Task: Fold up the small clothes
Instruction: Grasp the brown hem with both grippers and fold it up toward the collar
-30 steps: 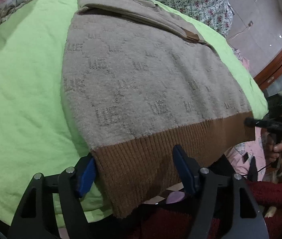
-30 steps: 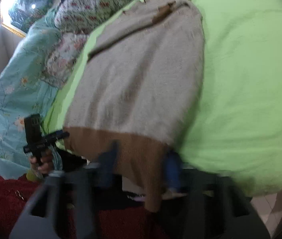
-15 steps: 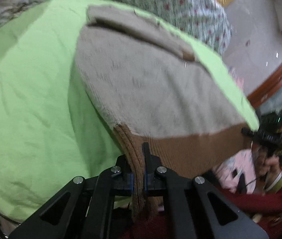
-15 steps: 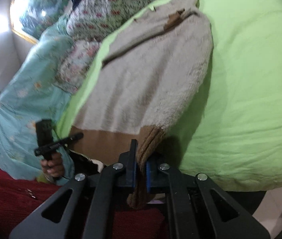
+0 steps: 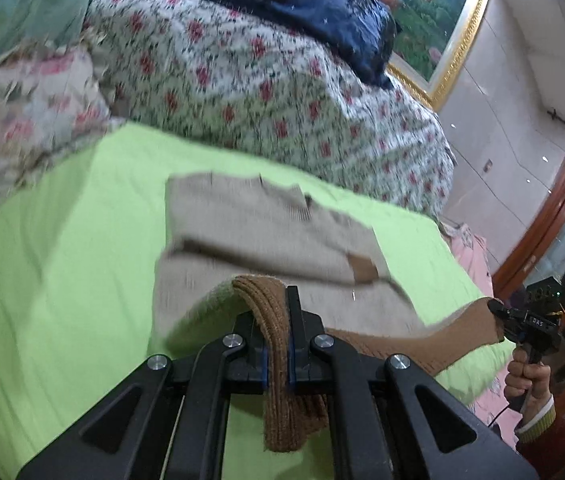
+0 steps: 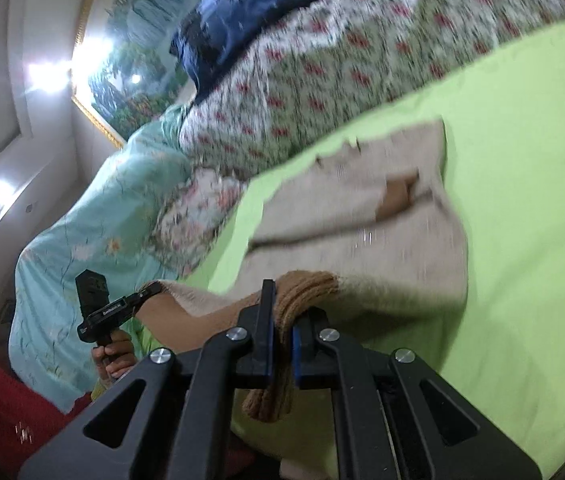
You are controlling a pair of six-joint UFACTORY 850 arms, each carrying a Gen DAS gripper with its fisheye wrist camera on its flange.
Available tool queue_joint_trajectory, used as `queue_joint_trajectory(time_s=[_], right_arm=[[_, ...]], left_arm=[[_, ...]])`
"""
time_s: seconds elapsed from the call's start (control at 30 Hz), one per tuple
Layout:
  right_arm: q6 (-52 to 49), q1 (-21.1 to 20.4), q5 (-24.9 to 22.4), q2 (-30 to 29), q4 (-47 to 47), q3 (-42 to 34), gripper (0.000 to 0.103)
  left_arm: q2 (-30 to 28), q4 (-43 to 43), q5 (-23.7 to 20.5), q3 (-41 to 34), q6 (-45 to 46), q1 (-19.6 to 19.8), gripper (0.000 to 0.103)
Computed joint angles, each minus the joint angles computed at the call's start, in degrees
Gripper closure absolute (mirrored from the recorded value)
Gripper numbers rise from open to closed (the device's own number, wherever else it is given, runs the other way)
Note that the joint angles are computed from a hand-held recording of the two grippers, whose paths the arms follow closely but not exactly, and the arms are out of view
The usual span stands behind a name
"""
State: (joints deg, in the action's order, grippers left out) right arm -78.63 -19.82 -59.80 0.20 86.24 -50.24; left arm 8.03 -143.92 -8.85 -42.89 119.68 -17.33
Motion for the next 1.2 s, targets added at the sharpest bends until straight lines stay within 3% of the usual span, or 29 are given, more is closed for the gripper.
queue_joint_trajectory(time_s=[0.1,0.27,0.4,0.67,0.77,0.93,0.97,1.0,1.1,1.13,1.2], right_arm=[[0.05,1.67,2.43,-4.92,1.25,-6.65,0.095],[4.80,4.78,8.14,-14.96,0.36,-19.05,0.095],[9.94,6.30,11.05,-23.32,-2.00,-28.77,0.095],[23.73,9.23,17.03,-37.93,-13.73,-45.07,0.095],[28.26,9.74,17.88,-42.14,-16.64,-48.85,0.095],[34.40,10.23,18.26,-45.51,-21.42,-52.10,0.093],[34.70,10.00,17.98,-45.29,-21.08,-51.75,0.093],[33.80,9.68,18.40,-44.13,-19.48,-50.13,0.092],[25.79,9.47,24.21,-37.45,-12.41,-41.81,0.076],[22.23,9.56,25.60,-35.37,-9.39,-39.16,0.069],[16.06,9.97,25.38,-31.94,-4.26,-34.70,0.066]], left_arm=[[-6.26,7.58,0.15,-7.61,-6.88,1.82,0.099],[-19.09,37.56,3.61,-22.10,-35.59,3.85,0.098],[-28.43,61.54,3.54,-31.21,-59.45,5.63,0.098],[-45.70,109.08,-2.33,-48.79,-107.39,7.79,0.098],[-50.61,121.36,-4.04,-53.83,-118.88,7.67,0.098],[-54.90,122.21,-8.60,-58.54,-119.70,8.16,0.093],[-54.06,120.18,-8.28,-57.39,-117.78,8.09,0.089],[-52.57,118.06,-7.54,-55.29,-115.51,7.92,0.080],[-46.05,107.52,-4.18,-46.11,-103.12,6.32,0.056],[-44.49,102.24,-3.76,-43.53,-97.12,5.51,0.055],[-42.85,91.16,-4.56,-40.46,-85.49,4.36,0.055]])
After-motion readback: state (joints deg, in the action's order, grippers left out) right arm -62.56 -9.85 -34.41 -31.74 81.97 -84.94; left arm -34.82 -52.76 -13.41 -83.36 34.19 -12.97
